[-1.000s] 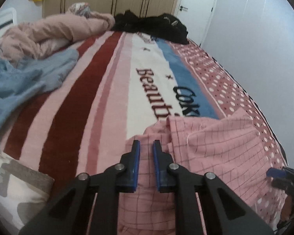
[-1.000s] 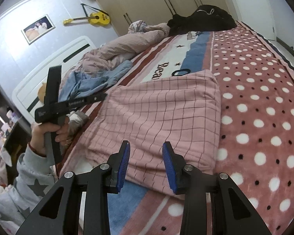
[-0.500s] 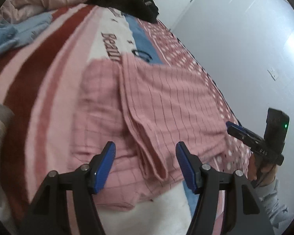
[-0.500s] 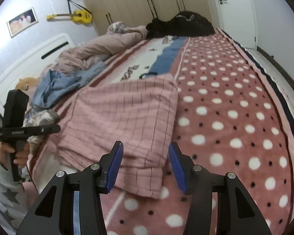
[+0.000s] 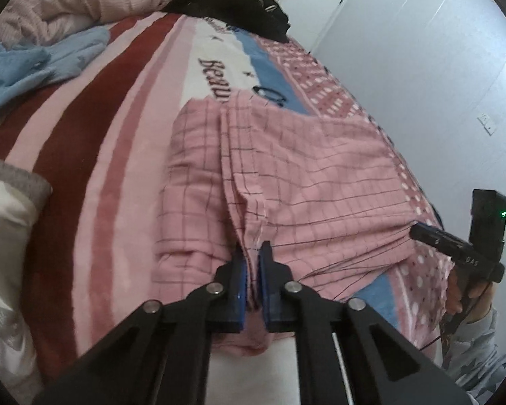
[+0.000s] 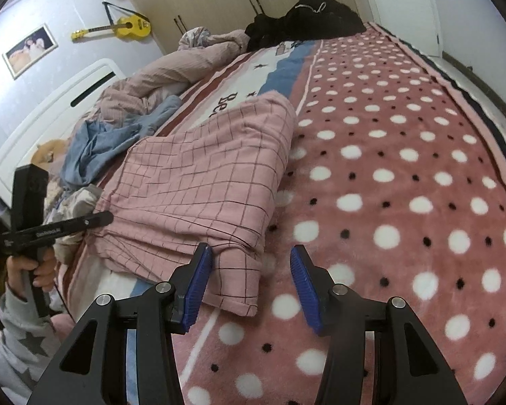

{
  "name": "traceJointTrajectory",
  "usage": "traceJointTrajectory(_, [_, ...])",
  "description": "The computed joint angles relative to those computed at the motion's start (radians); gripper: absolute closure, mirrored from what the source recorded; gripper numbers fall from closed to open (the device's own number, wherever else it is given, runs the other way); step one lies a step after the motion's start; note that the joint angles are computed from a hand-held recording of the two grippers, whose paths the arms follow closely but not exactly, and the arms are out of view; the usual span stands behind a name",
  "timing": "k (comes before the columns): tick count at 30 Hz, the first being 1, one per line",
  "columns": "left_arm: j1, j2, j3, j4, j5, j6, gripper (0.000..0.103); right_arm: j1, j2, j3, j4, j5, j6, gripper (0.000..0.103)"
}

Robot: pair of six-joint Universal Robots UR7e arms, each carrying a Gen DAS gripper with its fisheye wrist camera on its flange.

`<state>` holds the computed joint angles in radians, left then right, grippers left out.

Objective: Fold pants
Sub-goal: 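Grasp the folded pants with the left gripper while the right gripper grasps its other end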

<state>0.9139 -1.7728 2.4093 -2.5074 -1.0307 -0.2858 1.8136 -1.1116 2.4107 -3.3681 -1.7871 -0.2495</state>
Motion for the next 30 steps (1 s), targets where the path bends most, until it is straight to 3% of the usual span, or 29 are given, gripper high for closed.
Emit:
traceJointTrajectory(2, [-0.011,-0.014,0.0,0.02,0.01,0.0,0.093,0.005,0.005,-0.005,0.001,-0.012,0.002,0.058])
traceJointTrajectory(4, [-0.024,-0.037,-0.006,0.045,0.041,0.001,0.08,0.005,0.0,-0.007,0.005,-0.008,0.003,0.058])
traceJointTrajectory(6, [-0.034,-0.06,-0.013,0.048,0.079,0.006,0.05,0.005,-0.011,-0.011,0.011,-0.004,0.003,0.055])
traceJointTrajectory(7, [-0.036,-0.064,-0.019,0.045,0.098,0.009,0.043,0.004,-0.021,-0.015,0.019,0.0,0.003,0.049])
traceJointTrajectory(8, [-0.025,-0.065,-0.034,0.04,0.087,0.023,0.035,0.003,-0.027,-0.02,0.028,0.006,0.002,0.047])
traceJointTrajectory(12, [0.092,-0.002,-0.106,-0.023,-0.06,0.085,0.022,-0.003,-0.043,-0.069,0.111,0.027,0.015,0.039])
traceJointTrajectory(17, [0.219,0.115,-0.19,-0.015,-0.217,0.065,0.022,-0.039,-0.011,-0.15,0.26,0.092,0.032,0.039])
traceJointTrajectory(20, [0.254,0.157,-0.205,-0.031,-0.299,0.08,0.022,-0.055,0.027,-0.183,0.31,0.099,0.028,0.038])
traceJointTrajectory(23, [0.263,0.187,-0.211,-0.046,-0.346,0.085,0.022,-0.085,0.044,-0.19,0.315,0.167,0.024,0.037])
traceJointTrajectory(27, [0.231,0.203,-0.2,-0.05,-0.282,0.091,0.024,-0.103,0.06,-0.194,0.309,0.219,0.016,0.041])
traceJointTrajectory(30, [0.161,0.192,-0.17,-0.039,-0.152,0.098,0.039,-0.109,0.066,-0.195,0.328,0.252,0.008,0.049])
